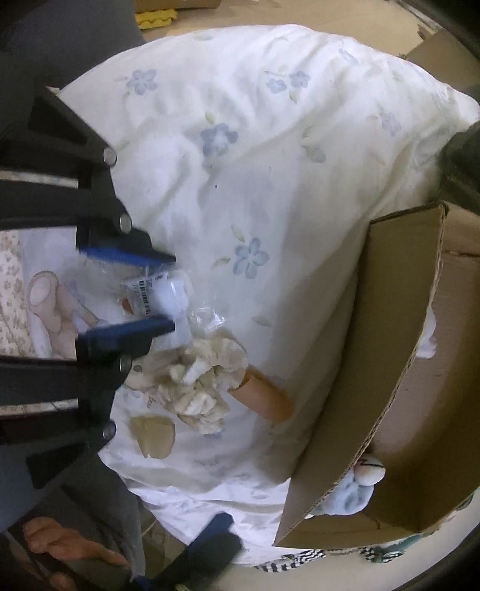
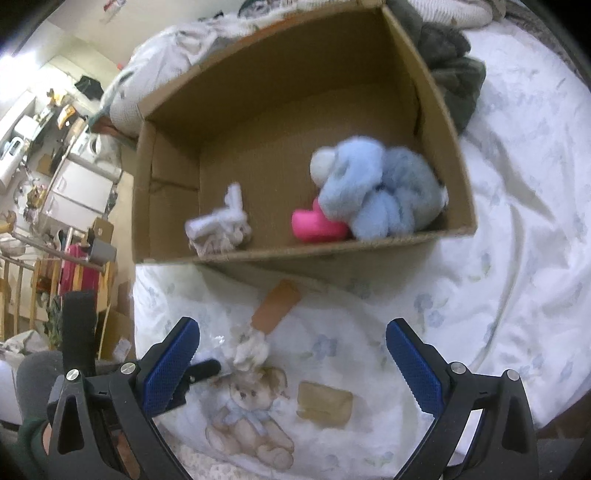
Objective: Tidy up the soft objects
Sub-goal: 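Grasp the clear plastic bag with the left gripper while the right approaches the beige piece, then close the right gripper on the translucent beige piece and lift it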
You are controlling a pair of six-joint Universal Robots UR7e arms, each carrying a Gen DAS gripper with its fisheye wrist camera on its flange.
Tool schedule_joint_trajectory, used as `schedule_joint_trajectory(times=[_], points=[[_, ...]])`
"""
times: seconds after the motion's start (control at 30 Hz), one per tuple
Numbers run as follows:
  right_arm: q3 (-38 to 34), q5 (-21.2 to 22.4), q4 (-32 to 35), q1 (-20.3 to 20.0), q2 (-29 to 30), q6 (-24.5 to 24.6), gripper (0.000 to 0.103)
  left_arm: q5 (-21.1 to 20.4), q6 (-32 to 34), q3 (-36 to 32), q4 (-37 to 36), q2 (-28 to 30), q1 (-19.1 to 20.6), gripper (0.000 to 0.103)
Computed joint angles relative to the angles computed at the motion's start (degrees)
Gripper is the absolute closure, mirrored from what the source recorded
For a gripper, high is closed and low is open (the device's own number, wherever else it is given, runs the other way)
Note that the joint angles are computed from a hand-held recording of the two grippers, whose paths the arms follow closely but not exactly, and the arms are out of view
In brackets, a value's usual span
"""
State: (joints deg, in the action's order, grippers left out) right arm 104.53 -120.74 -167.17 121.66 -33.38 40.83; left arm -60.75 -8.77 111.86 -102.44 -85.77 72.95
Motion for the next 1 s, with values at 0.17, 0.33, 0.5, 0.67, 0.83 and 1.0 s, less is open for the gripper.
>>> schedule_joint_trajectory(times=[0.17,0.33,0.5,0.67,0.83,1.0], points=[[-0.37,5.34,7.5,-1.43,0.47,0.49,0.022,1.81,2.7,1.01,-2.27,-1.77,-1.82,0.085],[-1.35,7.96,14.04,-2.17,1.79,0.42,0.038,3.36,2.44,1.83,-6.21,-4.42,-3.18,0.085],[-3.91,7.35,18.9,-2.32,3.67,0.06,0.072,3.95,2.96,2.19,-8.01,-5.42,-4.05,0.085],[-3.67,7.49,17.16,-1.78,3.39,-1.53,0.099,3.32,3.17,1.46,-7.81,-4.94,-3.57,0.085],[-1.52,5.62,9.13,-0.17,1.91,-3.77,0.099,2.71,3.76,1.51,-8.74,-5.82,-3.49,0.085],[-0.25,4.78,3.06,0.71,1.04,-4.68,0.099,2.41,3.76,1.71,-9.2,-6.33,-3.74,0.085]])
